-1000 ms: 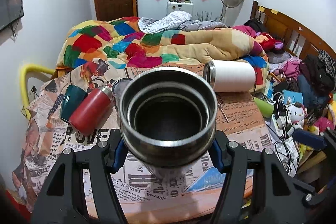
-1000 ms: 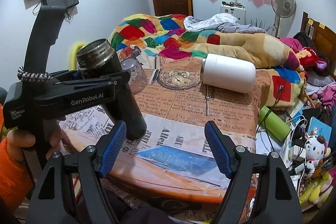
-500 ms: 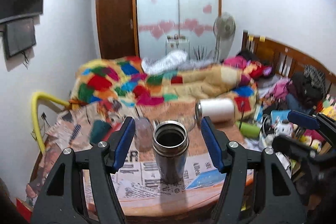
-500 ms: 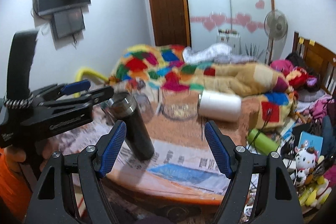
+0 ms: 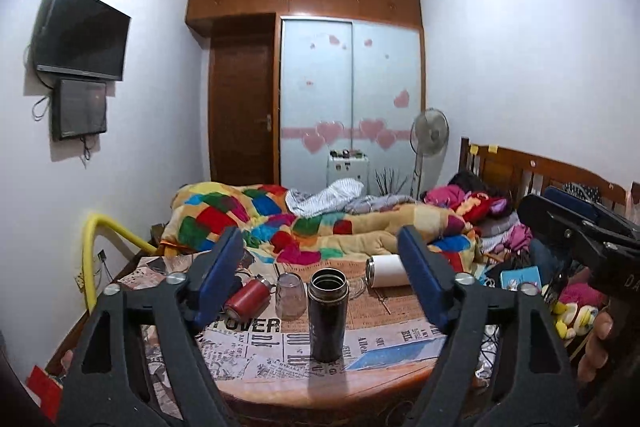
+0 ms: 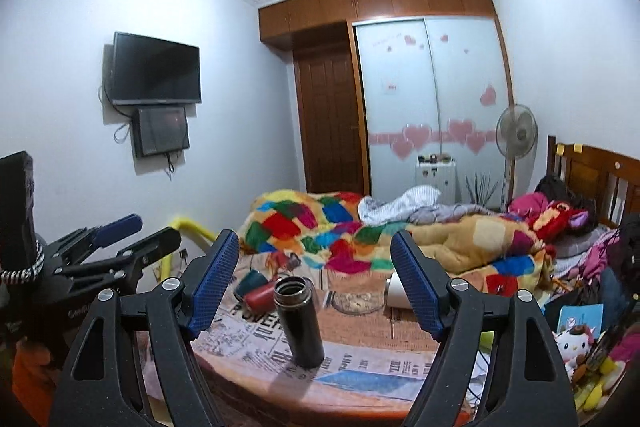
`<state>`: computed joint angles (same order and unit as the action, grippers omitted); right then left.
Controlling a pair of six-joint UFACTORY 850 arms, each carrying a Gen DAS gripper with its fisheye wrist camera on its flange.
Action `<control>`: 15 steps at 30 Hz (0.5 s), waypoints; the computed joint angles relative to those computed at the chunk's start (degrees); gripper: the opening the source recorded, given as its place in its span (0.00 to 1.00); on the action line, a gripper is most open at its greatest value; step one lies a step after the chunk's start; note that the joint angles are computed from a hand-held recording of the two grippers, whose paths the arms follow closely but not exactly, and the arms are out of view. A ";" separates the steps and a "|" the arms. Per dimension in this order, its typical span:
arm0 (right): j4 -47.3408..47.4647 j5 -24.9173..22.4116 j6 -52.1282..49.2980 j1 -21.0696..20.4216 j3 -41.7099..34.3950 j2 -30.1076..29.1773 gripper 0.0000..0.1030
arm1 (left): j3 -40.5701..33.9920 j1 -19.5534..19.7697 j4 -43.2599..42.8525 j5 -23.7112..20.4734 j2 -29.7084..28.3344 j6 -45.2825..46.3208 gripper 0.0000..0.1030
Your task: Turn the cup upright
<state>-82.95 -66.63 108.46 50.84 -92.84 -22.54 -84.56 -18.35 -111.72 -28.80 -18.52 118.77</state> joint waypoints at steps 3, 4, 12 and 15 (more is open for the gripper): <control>-0.35 -1.21 -0.01 0.57 -0.33 -0.53 0.80 | 3.47 0.21 -5.62 -0.43 2.28 4.63 0.90; -0.24 -1.69 -0.22 0.76 -0.58 -0.85 0.82 | 4.54 0.29 -7.09 -0.43 3.05 6.04 0.92; 0.90 -4.96 -0.59 1.96 -0.88 -1.36 1.00 | 8.00 0.67 -11.52 -0.26 5.37 9.71 0.98; 1.04 -4.95 -0.63 1.89 -0.52 -1.09 1.00 | 8.24 0.80 -12.33 -0.25 5.47 10.26 0.98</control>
